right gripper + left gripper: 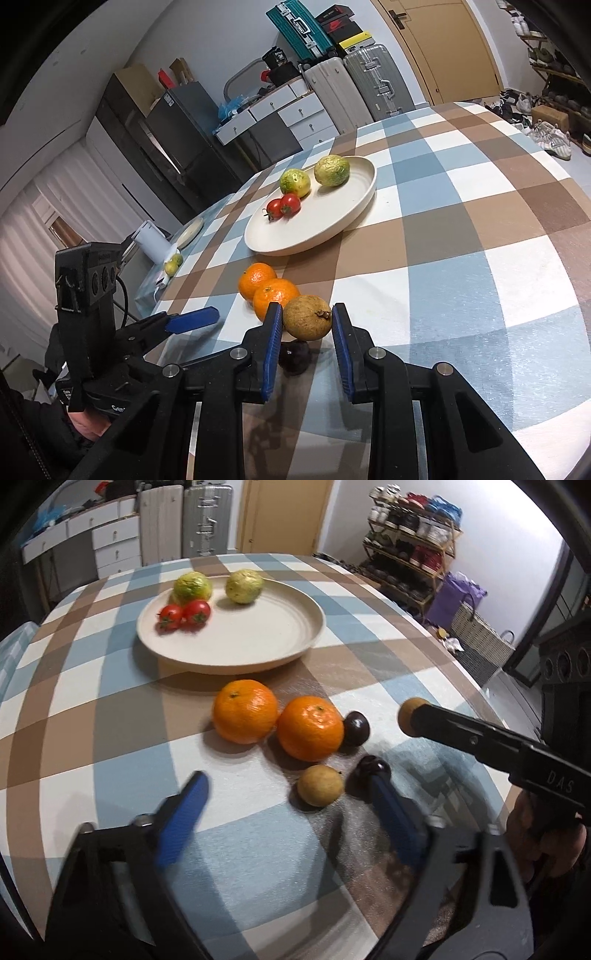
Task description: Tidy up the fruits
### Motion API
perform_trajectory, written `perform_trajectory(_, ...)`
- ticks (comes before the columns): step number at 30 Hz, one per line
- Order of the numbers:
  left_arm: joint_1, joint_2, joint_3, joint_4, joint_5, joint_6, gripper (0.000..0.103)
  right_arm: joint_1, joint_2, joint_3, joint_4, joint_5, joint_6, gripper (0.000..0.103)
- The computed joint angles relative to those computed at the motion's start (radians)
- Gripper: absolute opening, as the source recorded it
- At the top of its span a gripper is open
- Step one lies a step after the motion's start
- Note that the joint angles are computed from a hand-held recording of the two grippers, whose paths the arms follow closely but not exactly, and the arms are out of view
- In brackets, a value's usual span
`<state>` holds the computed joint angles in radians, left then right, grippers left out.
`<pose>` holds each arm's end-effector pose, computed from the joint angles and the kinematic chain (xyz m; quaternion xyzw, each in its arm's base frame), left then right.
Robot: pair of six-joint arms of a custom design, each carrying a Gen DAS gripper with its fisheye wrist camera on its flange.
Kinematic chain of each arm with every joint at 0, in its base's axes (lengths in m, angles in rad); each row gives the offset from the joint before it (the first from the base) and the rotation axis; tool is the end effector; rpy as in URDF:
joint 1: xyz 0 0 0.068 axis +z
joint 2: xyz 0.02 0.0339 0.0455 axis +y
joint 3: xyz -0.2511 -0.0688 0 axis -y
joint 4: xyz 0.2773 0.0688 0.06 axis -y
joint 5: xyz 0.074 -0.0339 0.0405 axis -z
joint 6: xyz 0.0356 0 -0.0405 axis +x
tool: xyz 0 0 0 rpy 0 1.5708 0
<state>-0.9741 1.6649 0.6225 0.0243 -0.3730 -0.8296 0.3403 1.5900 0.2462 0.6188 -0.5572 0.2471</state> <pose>0.1745 -0.2338 0.0631 0.0178 0.9466 -0.0997 0.3062 0.2046 0.0924 0.0388 -0.1536 0.8705 0.3543 0.3051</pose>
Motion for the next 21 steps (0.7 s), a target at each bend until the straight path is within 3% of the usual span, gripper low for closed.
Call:
perform_trajectory(5,0.005,0.005,-0.009,0.035,0.041,0.01,0.051,-0.02,0.009,0.004,-0.009,-0.026,-0.011,0.027)
perform_trajectory(9,0.011,0.002,-0.019,0.059,0.077,0.026,0.024,-0.022,0.006,0.002,-0.009,-0.03,-0.011,0.027)
perform_trajectory(21,-0.001,-0.047,-0.055,0.08,0.07,0.038,0.024,-0.013,-0.03,-0.002,-0.053,-0.007,-0.018,0.027)
